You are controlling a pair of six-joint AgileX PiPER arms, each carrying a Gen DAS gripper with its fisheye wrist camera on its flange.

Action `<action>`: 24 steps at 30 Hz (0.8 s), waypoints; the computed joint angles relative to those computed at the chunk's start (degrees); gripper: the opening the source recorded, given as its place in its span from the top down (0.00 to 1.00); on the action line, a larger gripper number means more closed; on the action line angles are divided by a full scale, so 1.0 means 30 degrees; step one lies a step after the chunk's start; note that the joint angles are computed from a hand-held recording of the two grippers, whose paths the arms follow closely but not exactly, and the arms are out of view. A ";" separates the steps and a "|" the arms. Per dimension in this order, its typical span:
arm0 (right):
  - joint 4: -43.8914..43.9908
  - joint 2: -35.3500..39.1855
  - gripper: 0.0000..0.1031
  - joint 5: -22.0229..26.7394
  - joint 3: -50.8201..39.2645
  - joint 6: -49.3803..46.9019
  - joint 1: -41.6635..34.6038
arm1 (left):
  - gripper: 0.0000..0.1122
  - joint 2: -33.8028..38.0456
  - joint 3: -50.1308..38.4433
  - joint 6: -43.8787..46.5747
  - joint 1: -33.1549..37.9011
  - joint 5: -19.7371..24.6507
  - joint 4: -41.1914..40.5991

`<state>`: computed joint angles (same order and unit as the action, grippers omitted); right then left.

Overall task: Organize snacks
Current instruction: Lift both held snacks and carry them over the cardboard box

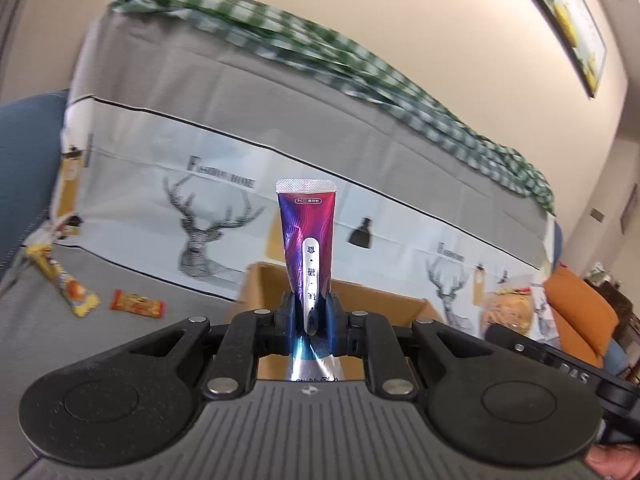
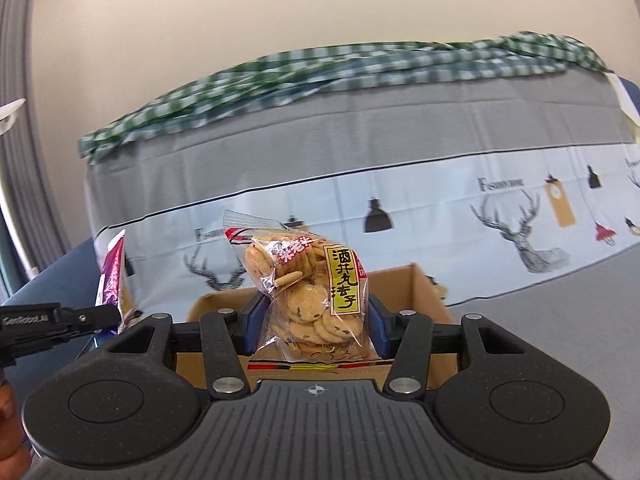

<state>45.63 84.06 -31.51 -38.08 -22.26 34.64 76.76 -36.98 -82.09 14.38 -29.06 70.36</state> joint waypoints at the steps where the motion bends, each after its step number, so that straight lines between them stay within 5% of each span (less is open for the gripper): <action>1: -0.0029 0.0001 0.49 0.0012 0.0030 0.0169 -0.0125 | 0.86 0.0004 0.0041 0.0226 -0.0318 0.0035 -0.0270; 10: 0.1539 0.0348 0.49 -0.0803 -0.0101 -0.1036 0.0104 | 0.86 0.0121 0.0442 0.2604 -0.2557 0.0329 -0.2181; 24: 0.3068 0.0593 0.49 -0.1927 -0.0197 -0.2666 0.0731 | 0.86 0.0203 0.0602 0.2974 -0.2614 -0.0038 -0.2220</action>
<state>54.83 85.84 -37.29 -38.67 -30.26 36.84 77.37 -35.18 -73.17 6.54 -29.17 63.70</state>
